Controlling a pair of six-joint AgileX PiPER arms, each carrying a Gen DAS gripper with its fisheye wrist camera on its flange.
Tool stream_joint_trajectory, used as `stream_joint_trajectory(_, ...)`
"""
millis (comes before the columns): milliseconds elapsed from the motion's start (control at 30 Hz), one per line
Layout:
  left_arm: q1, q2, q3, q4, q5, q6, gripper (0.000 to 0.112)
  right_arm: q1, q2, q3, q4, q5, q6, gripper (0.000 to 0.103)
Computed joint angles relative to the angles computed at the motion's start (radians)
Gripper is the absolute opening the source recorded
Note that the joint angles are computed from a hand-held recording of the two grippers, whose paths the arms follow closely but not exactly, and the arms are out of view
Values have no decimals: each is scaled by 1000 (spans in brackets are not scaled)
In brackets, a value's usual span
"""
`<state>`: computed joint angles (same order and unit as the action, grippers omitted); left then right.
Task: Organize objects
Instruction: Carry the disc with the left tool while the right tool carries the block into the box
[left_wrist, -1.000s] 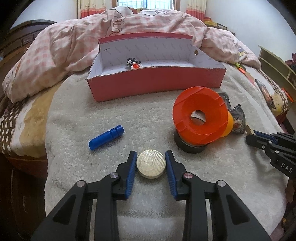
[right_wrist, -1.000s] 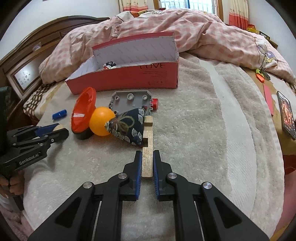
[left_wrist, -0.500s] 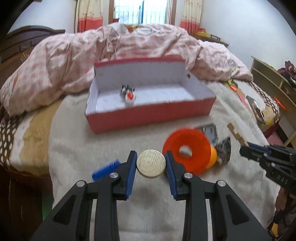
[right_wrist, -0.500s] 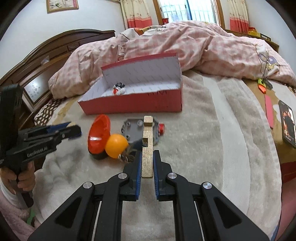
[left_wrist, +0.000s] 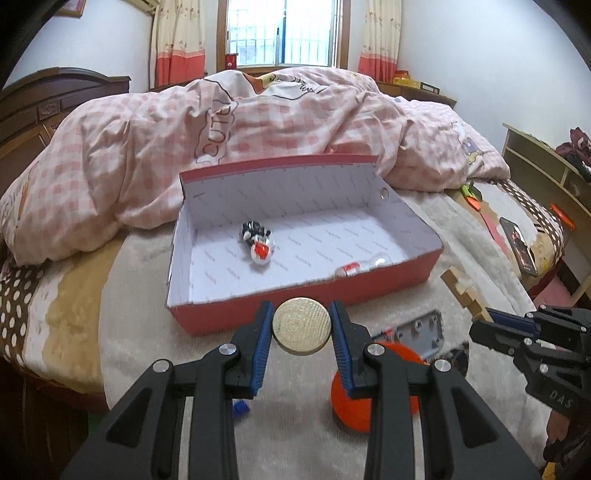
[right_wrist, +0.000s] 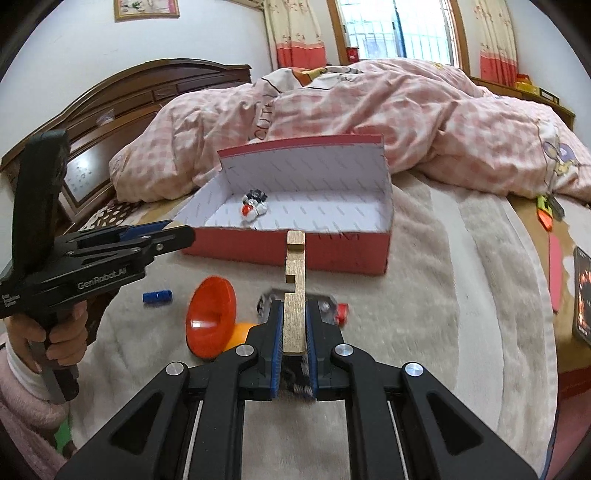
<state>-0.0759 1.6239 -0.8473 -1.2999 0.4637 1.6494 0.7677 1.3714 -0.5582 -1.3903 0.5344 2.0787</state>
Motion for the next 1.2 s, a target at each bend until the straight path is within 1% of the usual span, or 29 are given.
stream_joint_trajectory(133,-16,28,-53,25,4,-54,30,-43,20,-37,-11,-30,-44,13)
stream_joint_trajectory(233,-34,45,-85,32,-14,-77,30,-73,29,-60,-16,-50,-74,13)
stream_joint_trajectory(367,-51,69,-132,57,-18,-125,30,-119,45,-93,-23,-80,-111,13)
stream_joint_trajectory(500,-71,101,-173,72,-40,-160,30,-183,73,-128,-41,-138,-133,13)
stream_joint_trajectory(600,-91,144,-219,132,-58,-239,30,-228,102,-164,-30,-181,-173,13)
stream_joint_trajectory(767,-119,219,-295,236,-81,-374,30,-290,160,-224,17,-229,-265,13)
stream_joint_trajectory(900,-137,279,-355,322,-94,-482,30,-341,206,-259,22,-273,-286,13)
stream_joint_trajectory(1200,-160,371,-445,438,-97,-630,30,-429,305,-327,62,-340,-348,13)
